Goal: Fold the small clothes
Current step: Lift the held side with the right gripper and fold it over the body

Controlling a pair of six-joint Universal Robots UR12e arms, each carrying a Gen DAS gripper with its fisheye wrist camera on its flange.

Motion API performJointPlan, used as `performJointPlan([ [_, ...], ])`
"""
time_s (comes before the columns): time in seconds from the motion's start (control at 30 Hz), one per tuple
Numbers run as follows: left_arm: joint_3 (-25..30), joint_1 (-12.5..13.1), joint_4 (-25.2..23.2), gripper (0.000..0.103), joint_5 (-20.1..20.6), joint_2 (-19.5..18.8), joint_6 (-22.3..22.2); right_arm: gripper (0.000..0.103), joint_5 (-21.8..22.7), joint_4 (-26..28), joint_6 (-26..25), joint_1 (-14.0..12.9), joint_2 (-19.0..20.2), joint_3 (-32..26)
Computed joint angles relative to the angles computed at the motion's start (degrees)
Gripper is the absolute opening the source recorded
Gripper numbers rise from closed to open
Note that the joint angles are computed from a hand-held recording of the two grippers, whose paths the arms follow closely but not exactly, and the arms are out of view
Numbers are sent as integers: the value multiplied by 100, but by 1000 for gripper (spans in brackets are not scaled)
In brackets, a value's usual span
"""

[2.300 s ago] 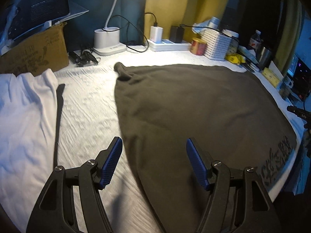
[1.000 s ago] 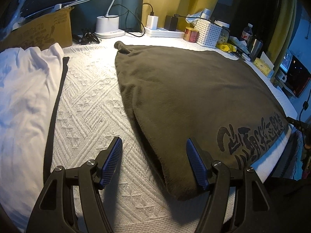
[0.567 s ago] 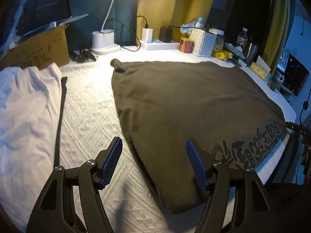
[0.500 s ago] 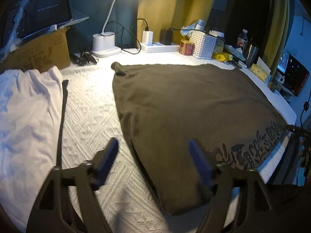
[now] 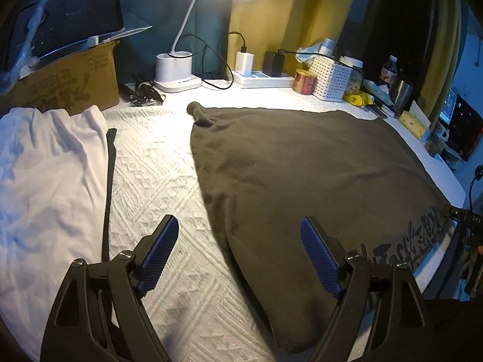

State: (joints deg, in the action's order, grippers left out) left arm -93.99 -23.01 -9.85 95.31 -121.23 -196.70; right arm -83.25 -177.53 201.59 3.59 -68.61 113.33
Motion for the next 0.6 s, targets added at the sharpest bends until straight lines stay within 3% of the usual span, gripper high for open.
performJointPlan([
  [0.2,178,53,-167,83,-73,-103,-21,86,159,-201,207,1,232,-252],
  [0.6,555,189,-495,83,-199,-331,-135,86,133,-104,-6,42,701,-928],
])
